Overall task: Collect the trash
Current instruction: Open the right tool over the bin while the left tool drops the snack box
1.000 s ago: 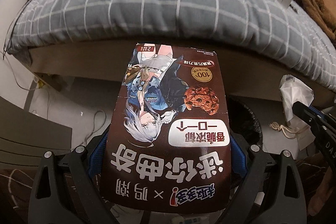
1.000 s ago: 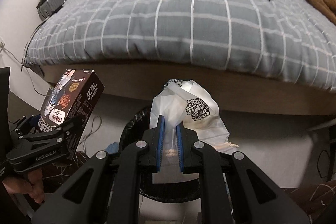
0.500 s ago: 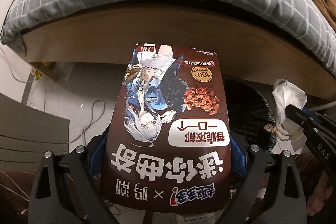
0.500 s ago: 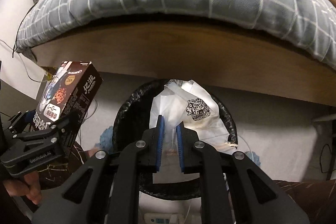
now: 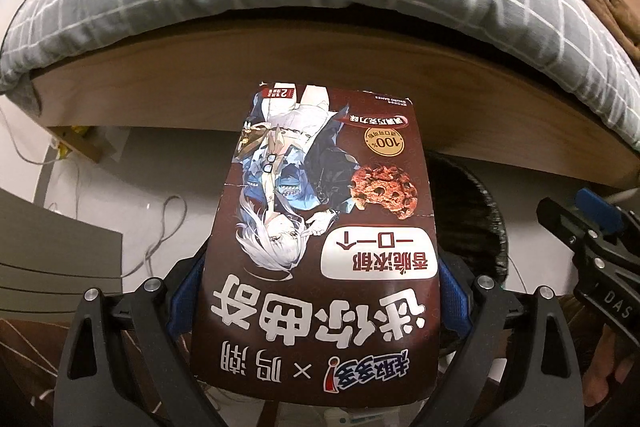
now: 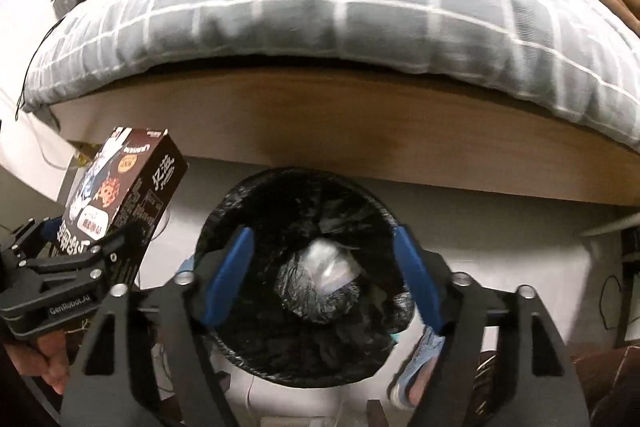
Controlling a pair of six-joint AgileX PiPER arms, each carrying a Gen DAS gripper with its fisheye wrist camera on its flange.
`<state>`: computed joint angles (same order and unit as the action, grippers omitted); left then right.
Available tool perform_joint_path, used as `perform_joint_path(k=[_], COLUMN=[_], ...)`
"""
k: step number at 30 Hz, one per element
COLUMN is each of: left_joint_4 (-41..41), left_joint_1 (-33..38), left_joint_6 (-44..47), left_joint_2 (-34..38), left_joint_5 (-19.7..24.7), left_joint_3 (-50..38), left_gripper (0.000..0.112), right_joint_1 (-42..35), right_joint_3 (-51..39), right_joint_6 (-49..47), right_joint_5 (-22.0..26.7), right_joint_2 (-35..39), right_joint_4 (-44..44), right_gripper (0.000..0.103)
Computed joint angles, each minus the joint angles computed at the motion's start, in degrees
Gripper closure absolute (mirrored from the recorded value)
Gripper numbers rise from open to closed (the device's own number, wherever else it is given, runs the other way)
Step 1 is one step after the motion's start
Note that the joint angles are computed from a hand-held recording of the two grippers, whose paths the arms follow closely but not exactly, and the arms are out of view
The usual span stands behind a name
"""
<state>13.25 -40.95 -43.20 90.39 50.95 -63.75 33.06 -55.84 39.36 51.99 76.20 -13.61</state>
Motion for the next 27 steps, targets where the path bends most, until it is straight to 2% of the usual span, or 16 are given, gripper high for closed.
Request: perform_joint_path(k=[5,9,19,24,27], left_joint_4=[-0.14,-0.28,-0.80,0.09,2.62], left_joint_1=[-3.60,-6.36,-11.17,-11.44,-12.25], left_joint_6=[-0.85,-1.42,-1.67,-1.30,-2.95], left_joint_2=[3.21,5.66,11.50,11.28,10.51], left_joint_5=[1.10,2.14,4.70,3.05,2.94], left_joint_3=[-4.09,-7.28,-14.91,-13.41,-12.28], left_gripper=[0.022,0.022,0.022,0.020,0.015], right_joint_1=[-3.90,-7.56,-16.77,-17.55,-17.12], right_joint_3=[2.64,4.59,8.29,8.23,8.38], right_joint_6=[-1.71,-3.36,-8.33,-8.59,-8.02], right_joint_5=[0.08,0.83,1.23,1.40,0.60], right_joint_2=[-3.20,-5.90,-10.81,-10.90,-10.48], right_joint_4=[-0.50,-0.50,1.58,1.88,1.65], right_gripper=[0.016,0.013,0.012,0.012,0.012])
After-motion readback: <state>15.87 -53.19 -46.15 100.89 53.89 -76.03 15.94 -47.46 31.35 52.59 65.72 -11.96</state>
